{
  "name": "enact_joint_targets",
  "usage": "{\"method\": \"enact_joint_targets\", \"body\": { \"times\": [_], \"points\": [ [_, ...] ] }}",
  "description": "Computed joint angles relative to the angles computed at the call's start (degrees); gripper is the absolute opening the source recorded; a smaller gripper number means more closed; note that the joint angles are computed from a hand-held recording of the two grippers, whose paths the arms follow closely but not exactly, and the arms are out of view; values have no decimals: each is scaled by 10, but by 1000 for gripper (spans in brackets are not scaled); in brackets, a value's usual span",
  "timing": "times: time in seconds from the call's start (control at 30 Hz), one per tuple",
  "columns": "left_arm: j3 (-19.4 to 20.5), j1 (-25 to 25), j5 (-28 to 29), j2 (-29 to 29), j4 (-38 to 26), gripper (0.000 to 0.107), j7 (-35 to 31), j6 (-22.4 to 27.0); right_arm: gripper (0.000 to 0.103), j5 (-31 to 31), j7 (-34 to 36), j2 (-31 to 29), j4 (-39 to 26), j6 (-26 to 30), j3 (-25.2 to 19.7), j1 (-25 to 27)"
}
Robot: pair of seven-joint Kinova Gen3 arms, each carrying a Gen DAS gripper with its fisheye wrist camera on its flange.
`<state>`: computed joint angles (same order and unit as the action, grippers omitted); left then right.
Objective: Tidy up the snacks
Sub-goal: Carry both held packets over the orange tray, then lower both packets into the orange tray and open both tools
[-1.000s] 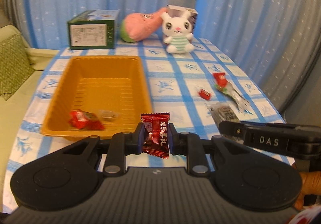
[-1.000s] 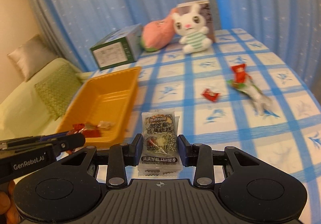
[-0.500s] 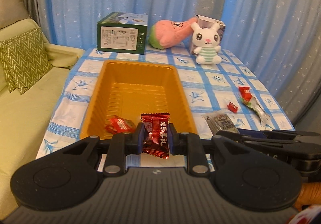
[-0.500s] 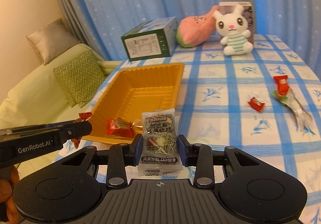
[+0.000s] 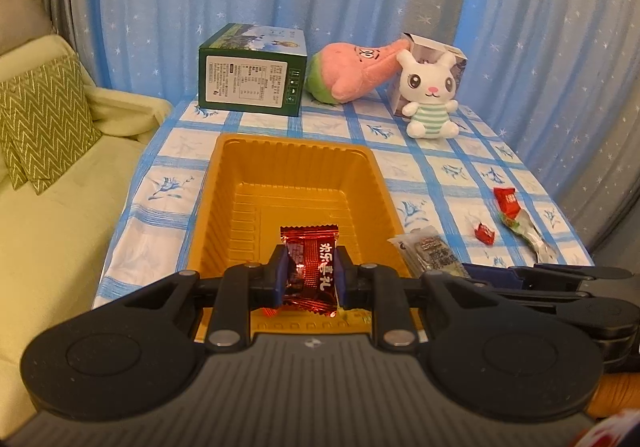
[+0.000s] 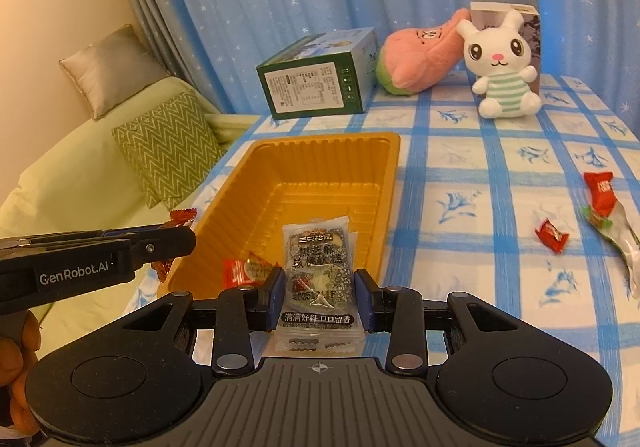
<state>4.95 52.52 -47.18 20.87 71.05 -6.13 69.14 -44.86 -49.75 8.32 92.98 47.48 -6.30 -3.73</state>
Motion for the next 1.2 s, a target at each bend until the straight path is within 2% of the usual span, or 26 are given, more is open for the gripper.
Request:
{"method": "enact_joint_targets", "body": {
  "times": [0.43, 0.63, 0.77, 1.2],
  "points": [
    [-7, -76, 66, 5, 6, 21, -91, -53, 37, 42, -45, 59, -59, -20, -27, -16],
    [-14, -92, 89, 11, 14, 21, -107, -78, 37, 54, -56, 74, -68, -23, -36, -14],
    [-19, -103, 112, 17, 13, 26, -111, -86, 37, 57, -61, 79, -69, -22, -39, -12],
    [-21, -81, 80, 1, 27, 28, -79, -68, 37, 61, -67, 78, -69, -23, -42, -8]
  ]
}}
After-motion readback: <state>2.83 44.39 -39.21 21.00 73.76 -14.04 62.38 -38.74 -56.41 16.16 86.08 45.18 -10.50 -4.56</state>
